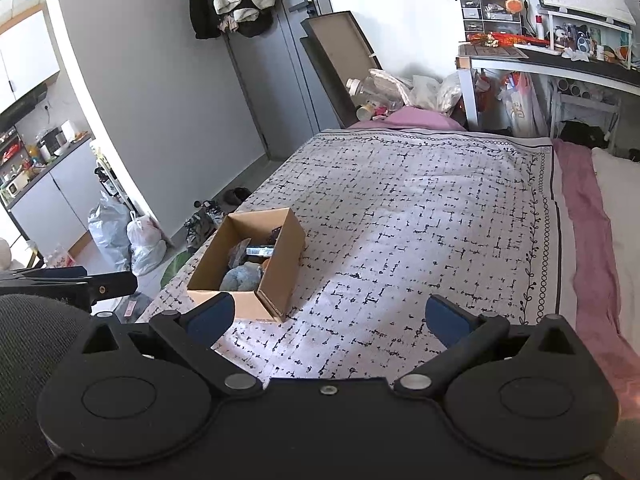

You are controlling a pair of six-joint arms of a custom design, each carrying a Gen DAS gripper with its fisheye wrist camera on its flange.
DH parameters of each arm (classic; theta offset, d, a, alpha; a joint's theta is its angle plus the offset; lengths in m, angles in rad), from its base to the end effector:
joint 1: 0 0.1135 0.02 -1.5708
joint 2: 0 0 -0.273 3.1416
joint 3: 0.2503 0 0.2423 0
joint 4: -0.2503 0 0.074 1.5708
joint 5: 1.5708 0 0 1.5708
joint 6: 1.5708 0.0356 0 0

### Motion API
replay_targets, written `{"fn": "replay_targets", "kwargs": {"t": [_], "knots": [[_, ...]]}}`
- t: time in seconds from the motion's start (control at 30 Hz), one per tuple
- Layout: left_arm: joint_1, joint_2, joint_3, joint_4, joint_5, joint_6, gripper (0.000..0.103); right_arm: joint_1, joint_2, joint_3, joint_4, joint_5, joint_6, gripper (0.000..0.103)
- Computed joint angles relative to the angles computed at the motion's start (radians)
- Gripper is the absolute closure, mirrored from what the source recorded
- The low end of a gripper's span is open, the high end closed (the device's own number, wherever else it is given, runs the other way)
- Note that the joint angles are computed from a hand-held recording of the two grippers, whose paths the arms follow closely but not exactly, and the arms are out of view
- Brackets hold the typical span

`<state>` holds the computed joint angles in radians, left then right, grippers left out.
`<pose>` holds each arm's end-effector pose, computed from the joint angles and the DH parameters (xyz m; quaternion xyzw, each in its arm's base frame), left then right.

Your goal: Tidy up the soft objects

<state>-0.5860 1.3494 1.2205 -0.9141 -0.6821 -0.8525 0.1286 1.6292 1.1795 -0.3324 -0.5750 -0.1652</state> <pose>0.2222 -0.1205 0.3214 -0.2073 0.8901 0.0810 0.3977 0.3418 0.0637 0.2648 -0.2374 0.8599 0.2550 0.3732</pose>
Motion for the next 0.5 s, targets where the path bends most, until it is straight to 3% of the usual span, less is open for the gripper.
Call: {"fn": "replay_targets", "kwargs": {"t": [0.5], "knots": [[-0.005, -0.003, 0.000, -0.019, -0.008, -0.024, 0.002, -0.002, -0.005, -0.005, 0.006, -0.007, -0.009, 0.000]]}}
